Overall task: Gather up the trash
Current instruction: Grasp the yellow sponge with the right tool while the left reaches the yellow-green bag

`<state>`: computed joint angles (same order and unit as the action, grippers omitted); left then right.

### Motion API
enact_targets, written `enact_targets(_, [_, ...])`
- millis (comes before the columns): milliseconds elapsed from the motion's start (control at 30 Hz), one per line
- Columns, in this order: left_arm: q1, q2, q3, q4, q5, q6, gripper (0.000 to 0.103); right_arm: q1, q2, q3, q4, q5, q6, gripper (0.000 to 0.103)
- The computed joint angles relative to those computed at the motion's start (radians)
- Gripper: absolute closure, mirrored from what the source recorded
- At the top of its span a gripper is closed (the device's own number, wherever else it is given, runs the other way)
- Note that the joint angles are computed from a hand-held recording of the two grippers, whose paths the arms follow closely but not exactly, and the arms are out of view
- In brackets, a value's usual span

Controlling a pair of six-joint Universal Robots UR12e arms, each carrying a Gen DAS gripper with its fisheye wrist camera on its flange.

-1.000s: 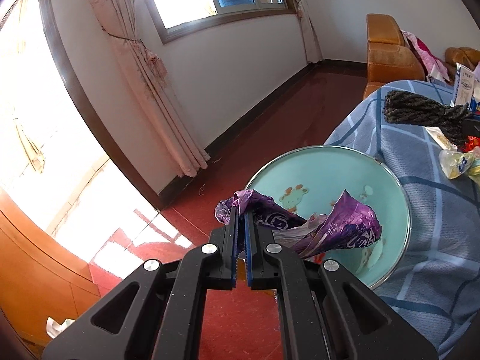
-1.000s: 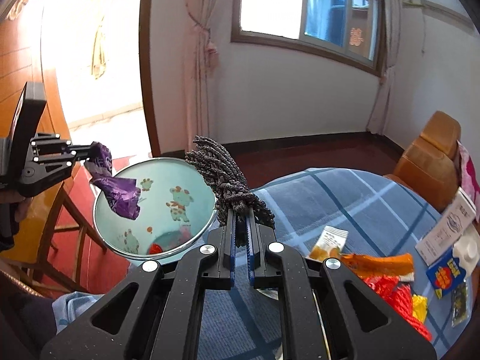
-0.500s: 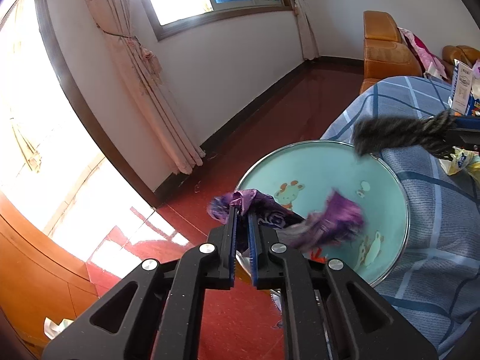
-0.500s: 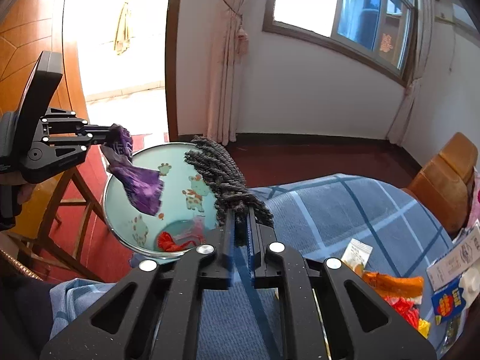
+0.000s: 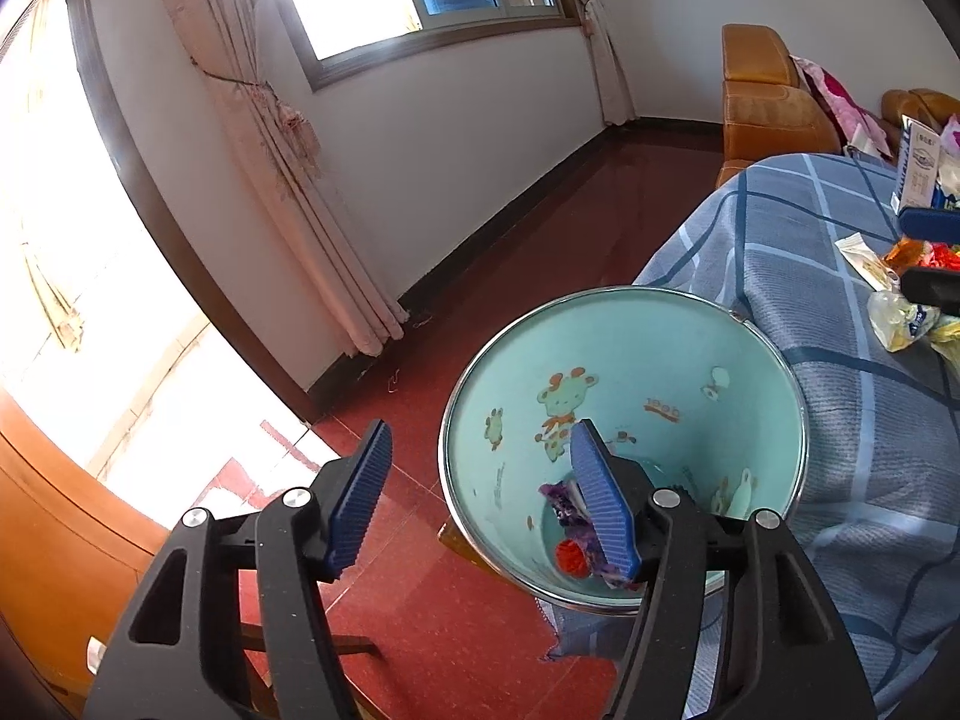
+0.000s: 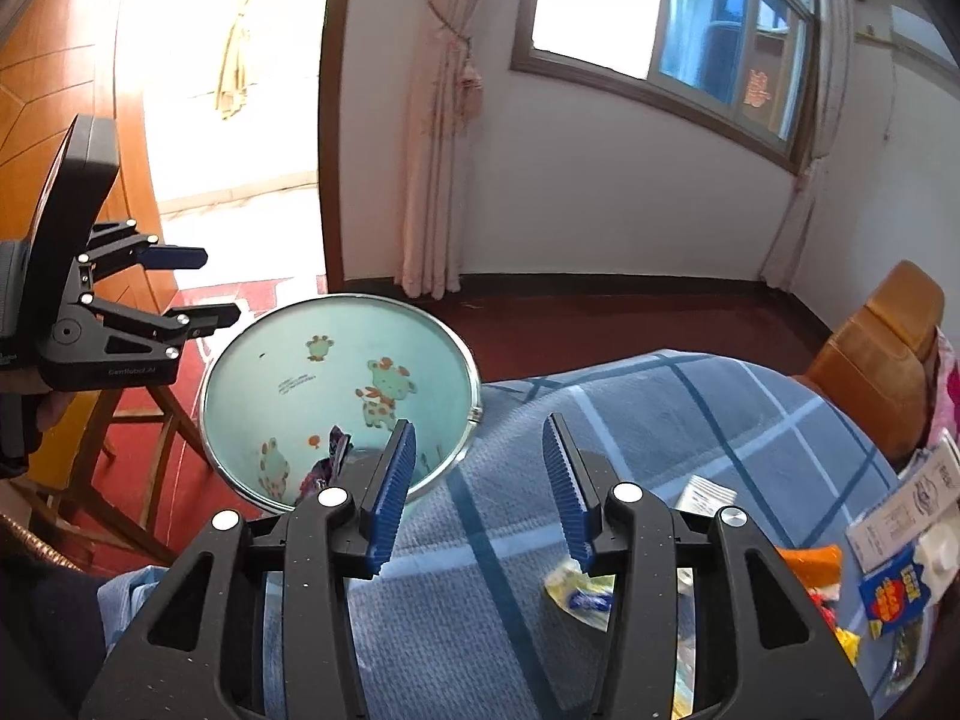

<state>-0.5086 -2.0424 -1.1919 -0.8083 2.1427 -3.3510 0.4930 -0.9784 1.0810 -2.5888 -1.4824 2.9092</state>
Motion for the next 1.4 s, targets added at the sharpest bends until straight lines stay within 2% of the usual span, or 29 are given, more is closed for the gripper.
enact_targets(167, [-0.005, -0.002, 0.002, 0.003, -0.011, 0.001, 0.033, -0.009, -0.046, 0.066, -0.042, -0.052, 0.052, 0.054])
enact_targets(267, [-0.014, -0.006, 0.002, 0.016, -0.036, 0.011, 0.028, -0.021, -0.094, 0.139, -0.077, -0.105, 0.113, 0.052])
enact_targets(333, [-0.026, -0.014, 0.006, 0.028, -0.057, 0.033, 0.027, -0.031, -0.126, 0.186, -0.095, -0.131, 0.158, 0.052])
enact_targets(500, [-0.052, -0.036, 0.028, 0.054, -0.116, 0.084, 0.027, -0.064, -0.225, 0.339, -0.137, -0.267, 0.317, 0.051])
enact_targets(567, [-0.059, -0.043, 0.036, 0.060, -0.135, 0.098, 0.027, -0.077, -0.255, 0.386, -0.127, -0.288, 0.389, 0.051])
enact_targets(667, [-0.068, -0.049, 0.040, 0.060, -0.150, 0.106, 0.027, -0.083, -0.286, 0.440, -0.117, -0.292, 0.446, 0.051])
enact_targets(767, [-0.073, -0.047, 0.033, 0.050, -0.149, 0.106, 0.027, -0.080, -0.301, 0.477, -0.133, -0.258, 0.485, 0.051])
enact_targets(900, [-0.074, -0.038, 0.020, 0.043, -0.150, 0.105, 0.027, -0.068, -0.284, 0.473, -0.137, -0.207, 0.494, 0.055])
enact_targets(967, [-0.072, -0.036, 0.019, 0.041, -0.147, 0.100, 0.027, -0.065, -0.271, 0.460, -0.114, -0.190, 0.487, 0.059])
enact_targets(1033, [-0.070, -0.035, 0.018, 0.043, -0.150, 0.092, 0.027, -0.067, -0.256, 0.443, -0.051, -0.169, 0.492, 0.073])
enact_targets(1067, [-0.069, -0.035, 0.020, 0.046, -0.152, 0.091, 0.027, -0.072, -0.252, 0.439, -0.028, -0.143, 0.495, 0.074])
enact_targets(1233, [-0.074, -0.046, 0.035, 0.054, -0.164, 0.104, 0.027, -0.072, -0.255, 0.446, -0.028, -0.121, 0.468, 0.089])
enact_targets(1400, [-0.082, -0.064, 0.065, 0.075, -0.177, 0.136, 0.027, -0.071, -0.266, 0.466, -0.087, -0.114, 0.480, 0.094])
